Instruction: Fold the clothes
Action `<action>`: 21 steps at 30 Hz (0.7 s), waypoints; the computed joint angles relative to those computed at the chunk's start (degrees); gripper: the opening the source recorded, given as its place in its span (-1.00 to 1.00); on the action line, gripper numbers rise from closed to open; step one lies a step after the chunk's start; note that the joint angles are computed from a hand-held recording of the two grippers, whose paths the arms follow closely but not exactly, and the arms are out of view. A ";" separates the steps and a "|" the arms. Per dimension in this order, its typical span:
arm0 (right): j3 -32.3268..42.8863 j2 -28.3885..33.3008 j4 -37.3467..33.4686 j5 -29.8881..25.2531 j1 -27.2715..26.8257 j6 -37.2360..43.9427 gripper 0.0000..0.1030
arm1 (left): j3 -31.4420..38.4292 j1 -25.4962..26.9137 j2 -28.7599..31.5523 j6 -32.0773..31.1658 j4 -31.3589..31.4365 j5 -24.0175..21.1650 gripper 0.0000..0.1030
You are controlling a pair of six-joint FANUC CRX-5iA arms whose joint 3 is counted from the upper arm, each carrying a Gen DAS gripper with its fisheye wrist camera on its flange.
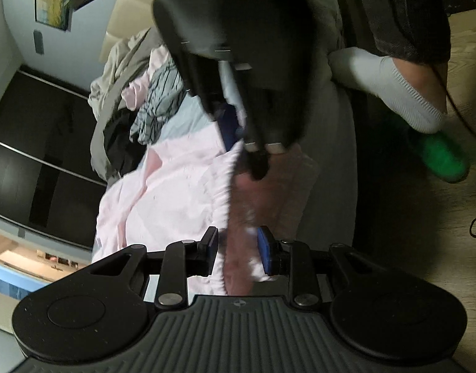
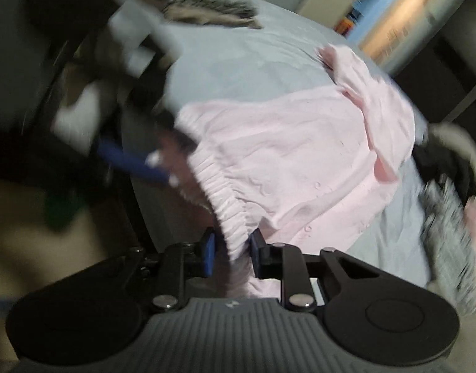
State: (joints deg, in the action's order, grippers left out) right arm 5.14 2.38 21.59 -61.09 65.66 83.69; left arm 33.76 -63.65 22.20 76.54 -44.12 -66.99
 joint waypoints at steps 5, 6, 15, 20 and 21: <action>9.29 2.66 -10.54 -4.98 -4.15 -5.02 -0.50 | 1.11 -1.32 1.64 4.33 -5.11 -1.17 -0.44; 10.57 3.06 -12.13 -5.64 -4.94 -6.35 -0.50 | 1.67 -1.63 2.15 5.20 -6.19 -1.55 -0.44; 12.98 2.19 -17.58 -7.13 -6.10 -10.48 -0.51 | 8.87 -1.88 7.32 6.97 -8.48 -8.59 -0.18; 12.13 1.15 -17.87 -7.39 -5.48 -5.71 -0.55 | 11.39 1.56 7.39 9.31 -3.84 -13.25 -0.51; 12.11 0.92 -18.40 -7.39 -5.63 -4.92 -0.55 | 11.90 2.14 7.11 11.04 -3.75 -13.68 -0.51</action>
